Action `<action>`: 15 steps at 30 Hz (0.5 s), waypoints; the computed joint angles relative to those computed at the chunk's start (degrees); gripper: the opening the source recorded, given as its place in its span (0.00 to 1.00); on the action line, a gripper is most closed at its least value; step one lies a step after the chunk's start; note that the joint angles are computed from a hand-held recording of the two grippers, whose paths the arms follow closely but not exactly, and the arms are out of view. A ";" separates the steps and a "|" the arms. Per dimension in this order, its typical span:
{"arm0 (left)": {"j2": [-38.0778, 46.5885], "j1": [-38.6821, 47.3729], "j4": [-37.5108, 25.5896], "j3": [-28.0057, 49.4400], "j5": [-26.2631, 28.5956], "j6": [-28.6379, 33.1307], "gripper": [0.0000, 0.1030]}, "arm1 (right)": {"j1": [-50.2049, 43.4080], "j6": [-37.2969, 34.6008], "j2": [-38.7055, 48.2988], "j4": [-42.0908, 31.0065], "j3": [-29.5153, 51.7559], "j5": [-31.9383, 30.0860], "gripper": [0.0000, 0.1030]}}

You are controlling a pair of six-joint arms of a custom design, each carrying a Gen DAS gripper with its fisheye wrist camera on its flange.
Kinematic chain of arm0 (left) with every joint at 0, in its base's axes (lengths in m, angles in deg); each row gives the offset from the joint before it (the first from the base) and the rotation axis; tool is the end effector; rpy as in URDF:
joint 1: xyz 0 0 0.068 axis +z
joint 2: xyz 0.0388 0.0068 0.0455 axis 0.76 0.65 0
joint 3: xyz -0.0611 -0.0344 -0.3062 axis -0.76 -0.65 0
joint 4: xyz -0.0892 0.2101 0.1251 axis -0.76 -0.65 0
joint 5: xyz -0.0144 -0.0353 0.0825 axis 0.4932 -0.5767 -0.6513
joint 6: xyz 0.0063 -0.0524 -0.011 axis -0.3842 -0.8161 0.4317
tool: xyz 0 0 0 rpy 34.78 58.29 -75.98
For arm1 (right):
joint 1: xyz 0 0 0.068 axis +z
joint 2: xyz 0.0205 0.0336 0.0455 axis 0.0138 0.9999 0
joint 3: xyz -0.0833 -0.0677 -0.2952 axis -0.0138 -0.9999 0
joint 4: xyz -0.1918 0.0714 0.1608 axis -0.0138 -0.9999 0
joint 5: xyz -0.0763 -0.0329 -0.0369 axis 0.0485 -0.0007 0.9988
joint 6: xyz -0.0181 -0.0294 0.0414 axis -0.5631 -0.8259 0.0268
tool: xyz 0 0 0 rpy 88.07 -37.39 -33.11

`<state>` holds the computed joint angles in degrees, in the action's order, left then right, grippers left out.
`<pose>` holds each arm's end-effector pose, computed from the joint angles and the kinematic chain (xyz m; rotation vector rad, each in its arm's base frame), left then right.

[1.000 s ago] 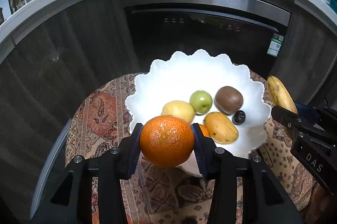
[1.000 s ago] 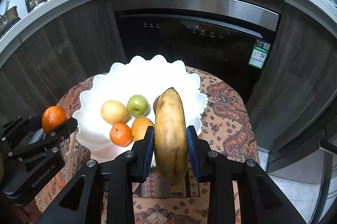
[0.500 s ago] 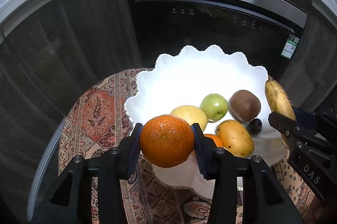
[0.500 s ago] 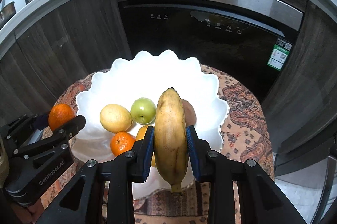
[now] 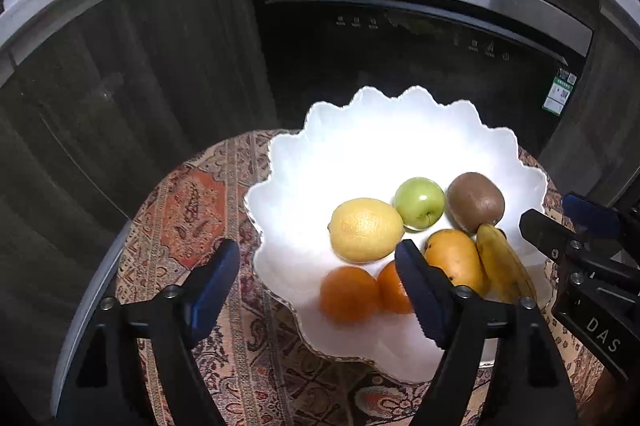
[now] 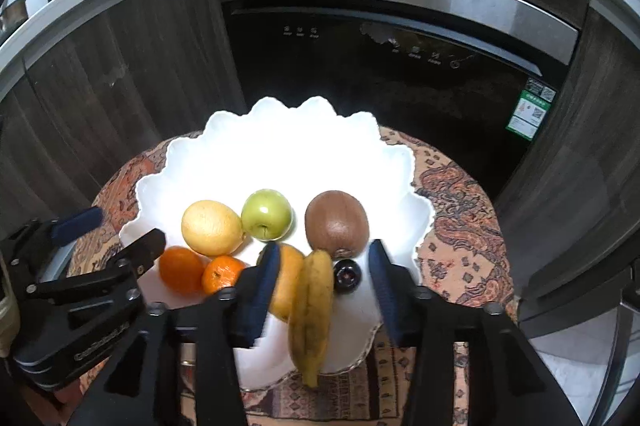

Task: Organize fruits
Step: 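Carry orange and banana over the white bowl and open both tools, then withdraw both tools from the bowl toward the dark plum and small brown fruit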

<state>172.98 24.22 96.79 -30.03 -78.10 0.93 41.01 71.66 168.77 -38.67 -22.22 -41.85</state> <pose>0.1921 -0.0753 0.1294 -0.1083 2.4563 0.1494 0.2105 0.1661 0.1386 -0.2953 2.4335 0.1564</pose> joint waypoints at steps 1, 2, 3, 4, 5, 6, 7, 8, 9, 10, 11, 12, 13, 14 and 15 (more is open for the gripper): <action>-0.58 -0.13 -0.58 0.09 -0.32 -0.03 0.82 | 0.01 0.18 -0.31 -0.08 -0.13 0.15 0.54; -1.31 -0.48 -1.35 0.19 -0.87 -0.21 0.86 | -0.04 0.41 -0.71 -0.46 -0.18 0.40 0.58; -1.98 -0.72 -1.85 0.16 -1.19 -0.31 0.89 | 0.03 0.83 -1.26 -0.80 -0.35 0.94 0.61; -2.74 -1.08 -2.45 0.14 -1.57 -0.47 0.90 | 0.10 1.03 -1.71 -1.05 -0.48 1.22 0.63; -3.53 -1.45 -3.18 0.15 -1.99 -0.68 0.92 | 0.18 1.24 -2.36 -1.42 -0.67 1.56 0.65; -4.30 -1.78 -3.88 0.14 -2.28 -0.89 0.94 | 0.35 1.52 -3.16 -1.88 -0.88 2.02 0.67; -5.13 -2.09 -4.62 0.12 -2.51 -1.08 0.95 | 0.56 1.75 -3.79 -2.30 -1.05 2.39 0.67; -6.09 -2.57 -5.72 0.19 -2.95 -1.43 0.96 | 0.80 2.00 -4.60 -2.85 -1.22 2.84 0.69; -6.91 -3.05 -6.63 0.25 -3.37 -1.75 0.97 | 0.90 2.06 -5.30 -3.25 -1.37 3.07 0.69; -7.99 -3.57 -7.62 0.22 -3.87 -2.06 0.97 | 1.02 2.12 -6.15 -3.75 -1.61 3.35 0.69; -9.19 -4.11 -8.75 0.22 -4.34 -2.43 0.97 | 1.23 2.27 -6.89 -4.21 -1.77 3.66 0.69; -10.30 -4.53 -9.77 0.17 -4.75 -2.80 0.98 | 1.55 2.48 -8.00 -4.90 -2.00 4.06 0.69; -11.54 -5.13 -11.07 0.25 -5.36 -3.34 0.99 | 1.86 2.68 -8.76 -5.51 -2.04 4.40 0.69; -12.77 -5.85 -12.45 0.38 -6.03 -3.95 1.00 | 2.24 2.97 -9.64 -6.21 -2.10 4.80 0.69; -13.78 -6.41 -13.53 0.43 -6.48 -4.39 1.00 | 2.80 3.37 -10.86 -7.14 -2.22 5.30 0.69</action>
